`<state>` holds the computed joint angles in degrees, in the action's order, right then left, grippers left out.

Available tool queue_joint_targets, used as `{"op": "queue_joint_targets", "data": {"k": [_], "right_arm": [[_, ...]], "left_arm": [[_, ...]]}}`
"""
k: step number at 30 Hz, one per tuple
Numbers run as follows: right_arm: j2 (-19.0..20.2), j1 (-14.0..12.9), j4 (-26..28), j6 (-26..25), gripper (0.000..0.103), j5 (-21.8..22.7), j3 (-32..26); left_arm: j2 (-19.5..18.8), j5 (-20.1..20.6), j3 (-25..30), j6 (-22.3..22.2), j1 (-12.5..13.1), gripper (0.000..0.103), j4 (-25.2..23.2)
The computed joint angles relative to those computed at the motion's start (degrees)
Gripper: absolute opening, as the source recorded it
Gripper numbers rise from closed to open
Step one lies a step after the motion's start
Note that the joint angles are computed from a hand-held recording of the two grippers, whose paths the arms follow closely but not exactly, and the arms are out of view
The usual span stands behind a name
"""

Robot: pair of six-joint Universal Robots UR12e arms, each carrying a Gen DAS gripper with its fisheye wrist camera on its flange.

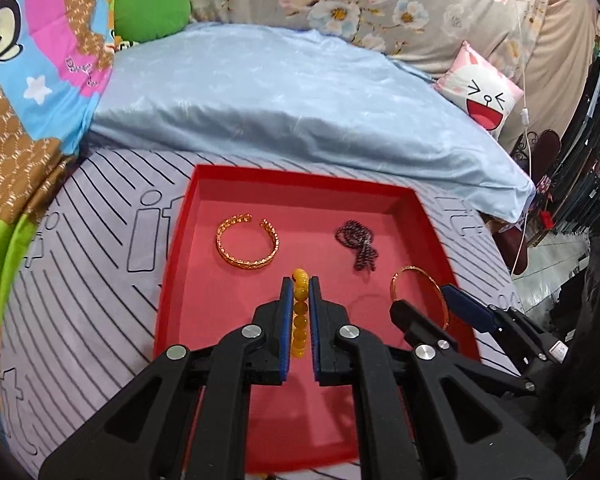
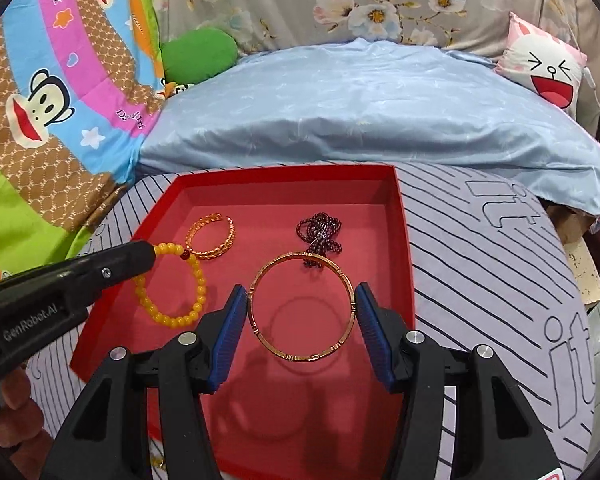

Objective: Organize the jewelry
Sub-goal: 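Carry both bracelets into the red tray and open both tools, then withdraw both tools and move the right tool toward the red bead bracelet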

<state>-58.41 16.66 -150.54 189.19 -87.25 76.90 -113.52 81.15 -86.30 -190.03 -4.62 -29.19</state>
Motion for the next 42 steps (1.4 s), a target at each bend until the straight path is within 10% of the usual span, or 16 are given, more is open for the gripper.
{"op": "queue_joint_targets", "data": {"k": [10, 14, 21, 42], "right_arm": [[1.49, 0.03, 1.58, -0.53, 0.054, -0.22, -1.28], [1.22, 0.11, 0.65, -0.33, 0.059, -0.76, -0.81], [-0.68, -0.04, -2.17, 0.51, 0.062, -0.80, 1.72], [-10.79, 0.42, -8.10, 1.51, 0.062, -0.20, 14.90]], "left_arm": [[-1.96, 0.96, 0.78, 0.00, 0.06, 0.009, 0.43], [-1.94, 3.77, 0.43, -0.14, -0.43, 0.037, 1.38], [-0.32, 5.34, -1.67, -0.48, -0.36, 0.048, 3.92], [9.99, 8.59, -14.64, -3.31, -0.93, 0.049, 9.45]]}}
